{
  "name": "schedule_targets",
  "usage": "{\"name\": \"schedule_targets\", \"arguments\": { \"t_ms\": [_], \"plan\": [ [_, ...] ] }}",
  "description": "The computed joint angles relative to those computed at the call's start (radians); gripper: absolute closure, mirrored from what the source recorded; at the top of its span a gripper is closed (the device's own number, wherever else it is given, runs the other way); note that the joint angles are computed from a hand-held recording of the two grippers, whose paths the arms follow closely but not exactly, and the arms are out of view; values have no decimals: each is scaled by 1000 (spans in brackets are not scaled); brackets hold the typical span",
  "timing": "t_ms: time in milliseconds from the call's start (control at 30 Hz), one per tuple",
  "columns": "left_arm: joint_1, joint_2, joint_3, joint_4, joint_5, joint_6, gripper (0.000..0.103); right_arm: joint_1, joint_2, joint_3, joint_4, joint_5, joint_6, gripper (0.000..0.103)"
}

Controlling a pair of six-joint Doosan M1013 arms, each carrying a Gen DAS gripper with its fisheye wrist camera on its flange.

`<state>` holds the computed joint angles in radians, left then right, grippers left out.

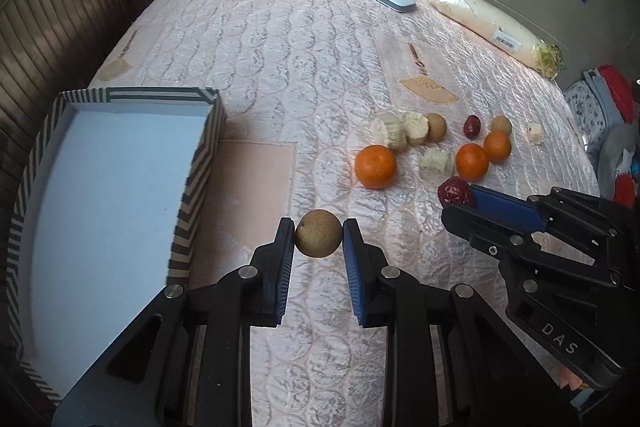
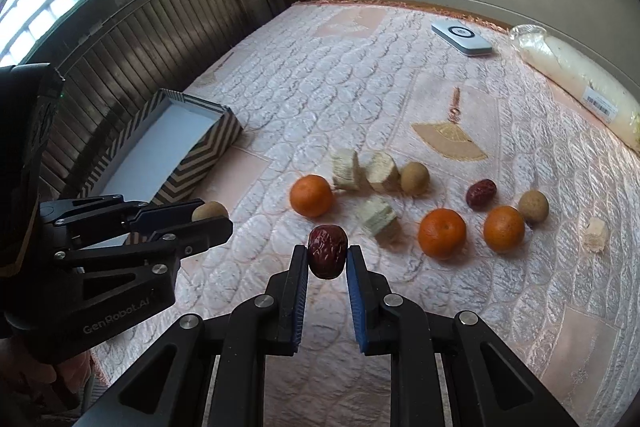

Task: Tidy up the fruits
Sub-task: 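Carry both fruits into the striped tray while the right gripper releases the red date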

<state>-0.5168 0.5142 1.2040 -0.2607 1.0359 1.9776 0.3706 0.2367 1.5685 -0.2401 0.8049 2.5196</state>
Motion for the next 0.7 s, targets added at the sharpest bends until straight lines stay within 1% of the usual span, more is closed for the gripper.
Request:
{"name": "schedule_targets", "arguments": {
  "t_ms": [233, 433, 700],
  "plan": [
    [38, 8, -26, 62, -21, -74, 79, 10, 47, -76, 25, -9, -87, 84],
    [67, 31, -59, 119, -29, -136, 79, 13, 87, -135, 57, -13, -161, 84],
    [101, 91, -138, 173, -5, -216, 79, 10, 165, -248, 120, -7, -290, 84]
  ]
}}
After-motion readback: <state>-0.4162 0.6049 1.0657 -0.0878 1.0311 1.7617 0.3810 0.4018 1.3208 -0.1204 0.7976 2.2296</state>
